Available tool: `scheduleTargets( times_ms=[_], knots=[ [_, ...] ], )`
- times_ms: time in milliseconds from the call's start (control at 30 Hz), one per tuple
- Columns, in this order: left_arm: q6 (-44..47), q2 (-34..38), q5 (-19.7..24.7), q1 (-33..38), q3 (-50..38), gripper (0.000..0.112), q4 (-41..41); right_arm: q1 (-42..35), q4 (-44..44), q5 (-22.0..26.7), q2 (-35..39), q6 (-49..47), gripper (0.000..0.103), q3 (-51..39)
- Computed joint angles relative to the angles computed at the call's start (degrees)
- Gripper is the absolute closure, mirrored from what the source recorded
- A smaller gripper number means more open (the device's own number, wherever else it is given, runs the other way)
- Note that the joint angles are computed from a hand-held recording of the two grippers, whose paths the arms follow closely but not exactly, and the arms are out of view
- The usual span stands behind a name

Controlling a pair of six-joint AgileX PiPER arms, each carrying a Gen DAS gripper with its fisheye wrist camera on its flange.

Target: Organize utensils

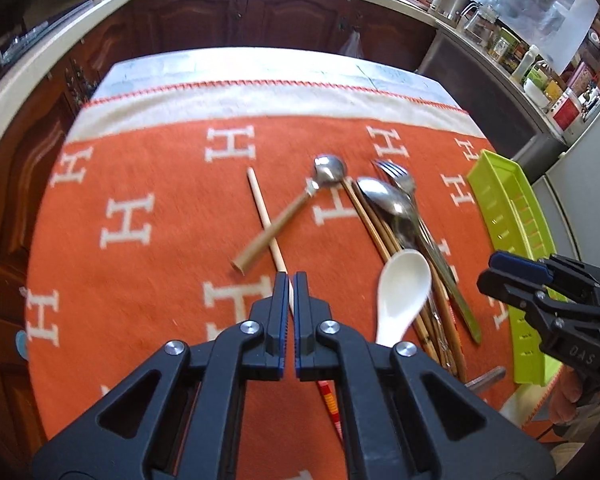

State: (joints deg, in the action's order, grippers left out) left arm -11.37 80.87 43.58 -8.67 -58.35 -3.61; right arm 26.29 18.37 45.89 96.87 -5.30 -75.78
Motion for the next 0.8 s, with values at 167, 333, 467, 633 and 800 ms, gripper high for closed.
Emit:
scheduleTargets(
  times_ms=[167,333,467,633,800],
  knots=[
    [-1.05,4.86,-0.87,-0.94,-4.29,0.112,4.58,0.32,-0.41,-0.17,2.28,0.05,0.070,-1.74],
    [1.87,12.87,-1.38,-2.26,-10.40,0.112,5.62,0.24,-0.54,-0.80,3.74,0.42,0.070,-2.50],
    [2.91,18.17,-1.67,-4.02,-14.28,0.112,7.21,-0.45,-0.22,-0.69,4.86,0.31,0.070,-3.43],
    [6.61,21.88,-1.16,-3.89,-17.18,0.110,4.29,-1.03,0.22,-0.54,5.52,-0.10,0.070,-3.46],
    [7.34,23.00,-1.81,-3.83,-18.43,0.110,4.16,-1.60,0.66,-0.44,6.72,-0.46,0.070,-3.99]
  ],
)
